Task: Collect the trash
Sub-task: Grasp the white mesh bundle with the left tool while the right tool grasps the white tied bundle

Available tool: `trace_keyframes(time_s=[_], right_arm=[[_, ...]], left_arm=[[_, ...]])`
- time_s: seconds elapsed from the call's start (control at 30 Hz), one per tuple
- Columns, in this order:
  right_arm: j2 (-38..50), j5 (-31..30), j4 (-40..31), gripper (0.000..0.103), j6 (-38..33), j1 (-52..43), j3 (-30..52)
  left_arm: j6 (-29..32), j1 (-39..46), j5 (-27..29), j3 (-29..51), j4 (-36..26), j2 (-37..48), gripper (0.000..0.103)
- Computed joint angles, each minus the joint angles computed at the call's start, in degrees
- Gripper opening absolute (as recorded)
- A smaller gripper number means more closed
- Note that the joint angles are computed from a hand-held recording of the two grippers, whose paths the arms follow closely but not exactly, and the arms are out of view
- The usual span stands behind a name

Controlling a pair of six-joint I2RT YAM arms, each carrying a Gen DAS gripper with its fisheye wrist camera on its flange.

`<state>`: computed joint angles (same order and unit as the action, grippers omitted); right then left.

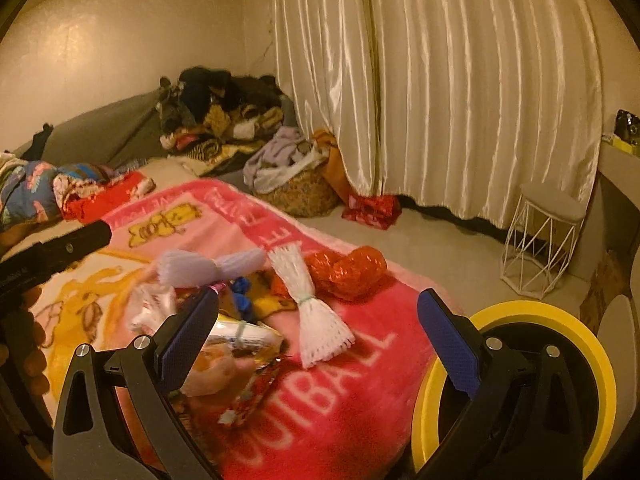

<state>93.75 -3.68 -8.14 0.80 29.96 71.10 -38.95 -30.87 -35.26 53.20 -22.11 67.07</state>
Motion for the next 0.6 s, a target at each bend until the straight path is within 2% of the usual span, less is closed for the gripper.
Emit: trace_keyframes(time_s=[0.17, 0.23, 0.47, 0.57, 0.6], right_arm=[[7.6, 0.7, -5.1, 0.095, -0.4, -0.4, 6.9], [11.0, 0.6, -7.7, 0.087, -0.2, -0.5, 10.3], [20.9, -1.0, -15.4, 0.075, 0.4, -0.2, 20.3], [24.6, -3.0, -19.5, 0.064, 0.9, -0.5, 24.8], [25.5, -3.6, -20.4, 0.056, 1.0, -0.6, 25.7]], left_arm=[[2.2, 5.4, 7.4, 1.2, 2.3, 4.5, 0.091], [2.4, 7.3, 10.0, 1.5, 2.9, 5.8, 0.085], [1.6, 13.5, 19.1, 2.1, 5.0, 10.2, 0.075], [1.1, 14.9, 21.8, 1.9, 6.2, 11.6, 0.07], [0.9, 15.3, 22.9, 1.8, 6.5, 11.9, 0.064]])
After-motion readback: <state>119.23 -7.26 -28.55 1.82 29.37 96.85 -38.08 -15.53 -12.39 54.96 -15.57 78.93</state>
